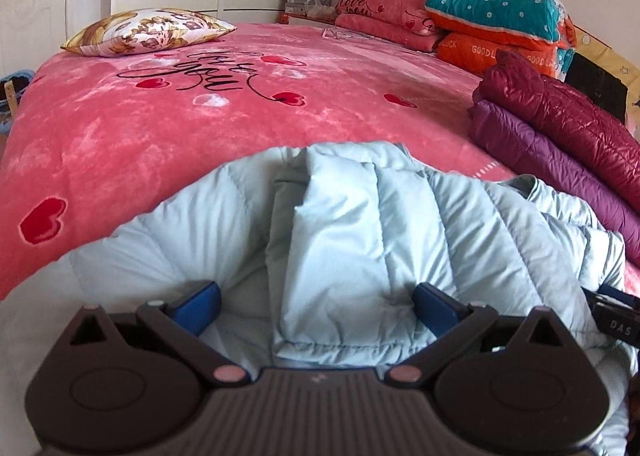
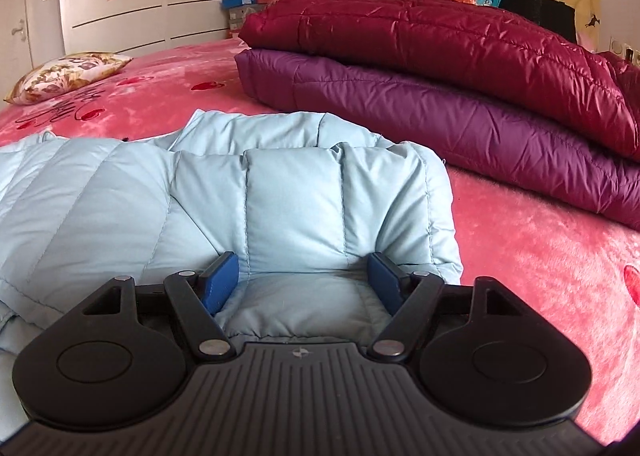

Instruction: Fold large clothes

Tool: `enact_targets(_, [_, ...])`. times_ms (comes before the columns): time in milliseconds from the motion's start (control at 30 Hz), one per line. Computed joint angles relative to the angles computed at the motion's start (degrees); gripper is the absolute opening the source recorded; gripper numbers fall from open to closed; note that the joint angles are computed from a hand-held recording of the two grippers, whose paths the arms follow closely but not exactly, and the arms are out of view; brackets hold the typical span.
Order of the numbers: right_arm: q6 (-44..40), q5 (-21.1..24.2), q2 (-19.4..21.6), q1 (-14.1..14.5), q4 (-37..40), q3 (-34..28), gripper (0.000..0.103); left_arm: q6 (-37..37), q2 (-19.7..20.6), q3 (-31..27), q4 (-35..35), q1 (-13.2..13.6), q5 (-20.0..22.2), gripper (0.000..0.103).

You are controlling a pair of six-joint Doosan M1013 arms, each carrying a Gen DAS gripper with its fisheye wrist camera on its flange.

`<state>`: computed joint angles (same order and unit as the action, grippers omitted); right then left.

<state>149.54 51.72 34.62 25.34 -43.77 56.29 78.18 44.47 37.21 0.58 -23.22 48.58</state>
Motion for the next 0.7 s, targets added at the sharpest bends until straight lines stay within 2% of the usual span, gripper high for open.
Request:
enact_targets(200, [0.4, -0.9, -0.56, -0.24, 0.26, 0.69, 0.102, -0.96, -2.05, 3.41, 0.47, -0.18, -4.01, 0.1])
enact_targets(333, [-1.31, 3.55, -0.72, 0.21, 1.16, -1.5, 0.103, -0.28, -5.67, 9.48, 1.44, -0.47, -12.09, 0.099])
enact_targets(400, [-0.08, 5.22, -1.38, 0.85, -0.05, -1.42, 0.103, 2.19, -6.94, 11.44, -1.16, -0.38, -14.14, 0.099])
enact_targets(567, [7.47, 4.08, -6.14, 2.23, -2.32, 3.95, 0.103, 8.14, -9.69, 16.06, -7.8, -0.98, -16.57, 0.099])
enact_targets(700, [13.05, 2.93, -9.9, 3.3, -1.39, 9.08, 0.103, 11.14, -12.23, 20.29, -9.44, -2.22, -17.91, 0.099])
